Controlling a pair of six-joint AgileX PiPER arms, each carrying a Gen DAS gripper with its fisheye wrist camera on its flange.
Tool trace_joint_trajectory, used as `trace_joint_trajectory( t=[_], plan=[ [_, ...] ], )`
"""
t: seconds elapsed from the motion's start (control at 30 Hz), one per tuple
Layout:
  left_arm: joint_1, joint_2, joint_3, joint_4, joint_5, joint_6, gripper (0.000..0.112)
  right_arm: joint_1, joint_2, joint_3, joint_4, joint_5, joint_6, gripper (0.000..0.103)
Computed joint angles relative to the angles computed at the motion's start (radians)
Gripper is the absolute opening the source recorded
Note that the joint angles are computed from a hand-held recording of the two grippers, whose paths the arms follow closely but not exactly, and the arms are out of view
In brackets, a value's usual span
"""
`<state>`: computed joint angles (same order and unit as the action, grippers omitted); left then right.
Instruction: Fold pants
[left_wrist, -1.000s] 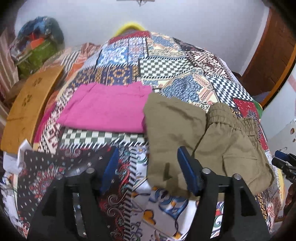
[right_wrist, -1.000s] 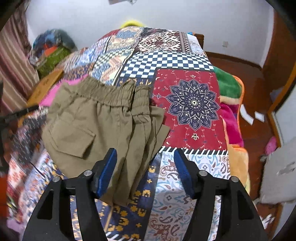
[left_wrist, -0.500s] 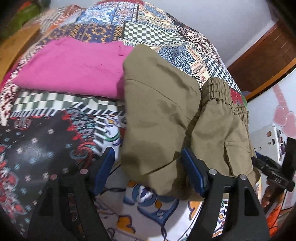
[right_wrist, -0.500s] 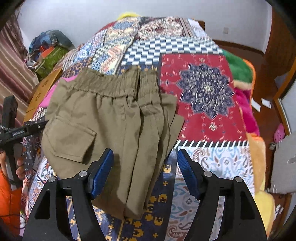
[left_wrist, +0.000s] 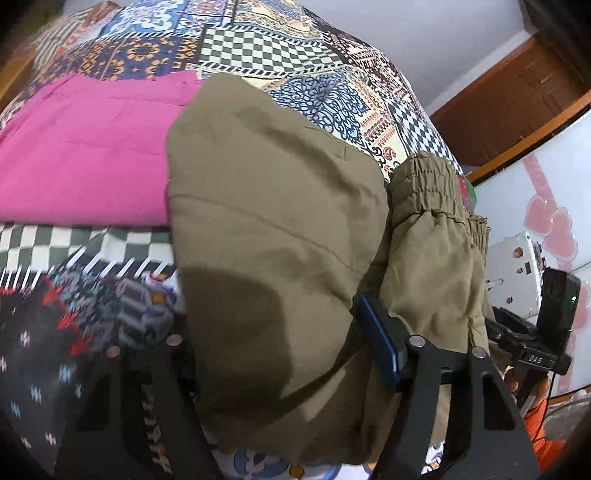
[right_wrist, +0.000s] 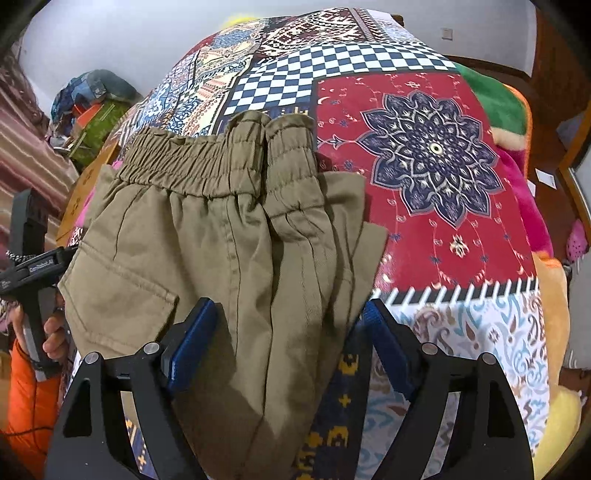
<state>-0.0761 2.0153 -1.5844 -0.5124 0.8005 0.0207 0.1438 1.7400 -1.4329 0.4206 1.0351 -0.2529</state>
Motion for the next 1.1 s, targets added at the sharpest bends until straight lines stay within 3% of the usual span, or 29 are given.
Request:
trace_joint_trajectory(
  t=[0.13, 0.33, 0.6, 0.67, 0.73, 0.83, 1.0, 1.1],
  plan=[
    [-0.023, 0.020, -0.044, 0.058, 0.000, -0.043, 0.056, 0.017, 0.008, -0.005, -0.006, -0.020, 0.001, 0.072],
    [-0.051, -0.031, 0.007, 0.129, -0.054, -0.098, 0.037, 0.014, 0.004, -0.006, -0.005, -0.037, -0.021, 0.052],
    [-0.105, -0.157, 0.121, 0.284, -0.095, -0.226, 0.025, 0.011, -0.036, -0.015, 0.007, -0.020, -0.074, 0.024],
    [-0.113, -0.204, 0.172, 0.287, -0.106, -0.234, 0.023, 0.011, -0.043, -0.022, 0.017, -0.003, -0.087, 0.022],
    [-0.103, -0.250, 0.225, 0.214, -0.109, -0.181, 0.013, 0.012, -0.048, -0.025, 0.017, 0.010, -0.093, 0.021],
    [-0.117, -0.291, 0.276, 0.203, -0.104, -0.184, 0.013, 0.012, -0.056, -0.013, 0.023, 0.023, -0.102, 0.022],
    [-0.095, -0.266, 0.292, 0.147, -0.095, -0.140, 0.014, 0.010, -0.026, -0.020, 0.001, 0.042, -0.066, 0.045],
    [-0.049, -0.226, 0.288, 0.016, -0.092, -0.029, 0.015, 0.010, -0.014, -0.014, 0.005, 0.036, -0.075, 0.047]
  ],
)
